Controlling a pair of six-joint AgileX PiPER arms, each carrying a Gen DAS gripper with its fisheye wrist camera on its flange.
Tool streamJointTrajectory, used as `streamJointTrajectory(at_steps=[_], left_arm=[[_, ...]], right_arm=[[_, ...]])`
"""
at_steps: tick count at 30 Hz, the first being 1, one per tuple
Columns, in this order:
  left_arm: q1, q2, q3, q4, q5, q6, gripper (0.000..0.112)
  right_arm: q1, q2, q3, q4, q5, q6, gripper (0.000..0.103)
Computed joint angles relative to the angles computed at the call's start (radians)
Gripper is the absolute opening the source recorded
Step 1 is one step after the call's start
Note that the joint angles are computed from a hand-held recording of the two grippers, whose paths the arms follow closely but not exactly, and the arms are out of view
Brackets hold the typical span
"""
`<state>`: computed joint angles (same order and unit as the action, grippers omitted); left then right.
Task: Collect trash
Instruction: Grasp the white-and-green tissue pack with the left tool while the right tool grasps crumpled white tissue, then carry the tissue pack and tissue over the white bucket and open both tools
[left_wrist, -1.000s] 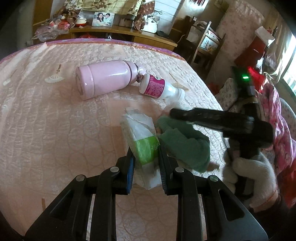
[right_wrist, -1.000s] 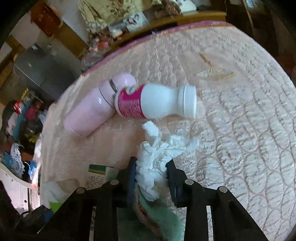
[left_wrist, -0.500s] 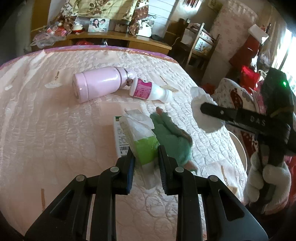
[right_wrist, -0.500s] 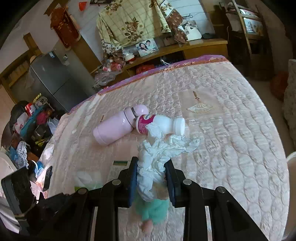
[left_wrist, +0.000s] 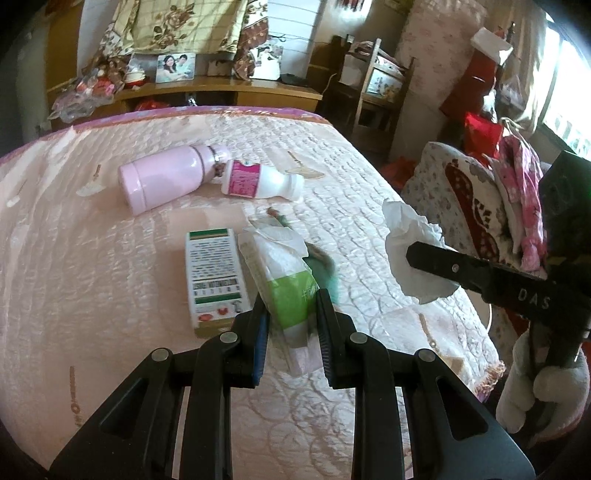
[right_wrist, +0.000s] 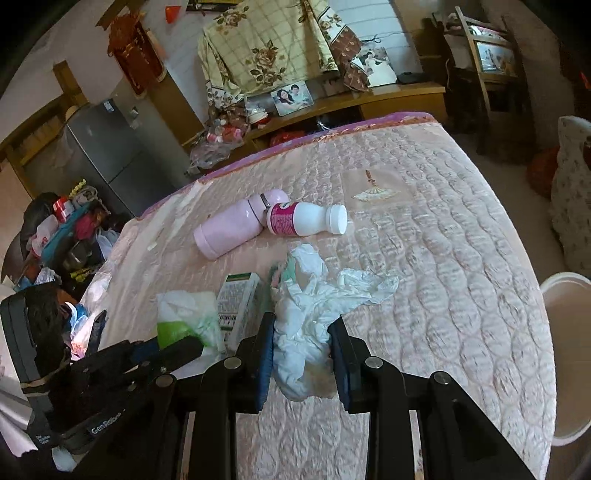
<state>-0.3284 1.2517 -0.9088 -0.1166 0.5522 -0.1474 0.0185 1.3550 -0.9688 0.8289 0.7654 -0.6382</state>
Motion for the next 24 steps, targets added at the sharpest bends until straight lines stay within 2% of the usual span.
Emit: streamJointTrajectory(at_steps=[13,24], left_arm=[[-0.164,0.023,-0.039,0.146,0.002,-0.177,0.022],[-0.258,0.088,-0.108,0.134,0.005,-0.197,0.022]], right_arm=[[-0.172,-0.11,0.087,0.017,0.093,-0.094,0.027],[-0.348,-0.152,0.102,0.025,0.183,-0.175,0.027]])
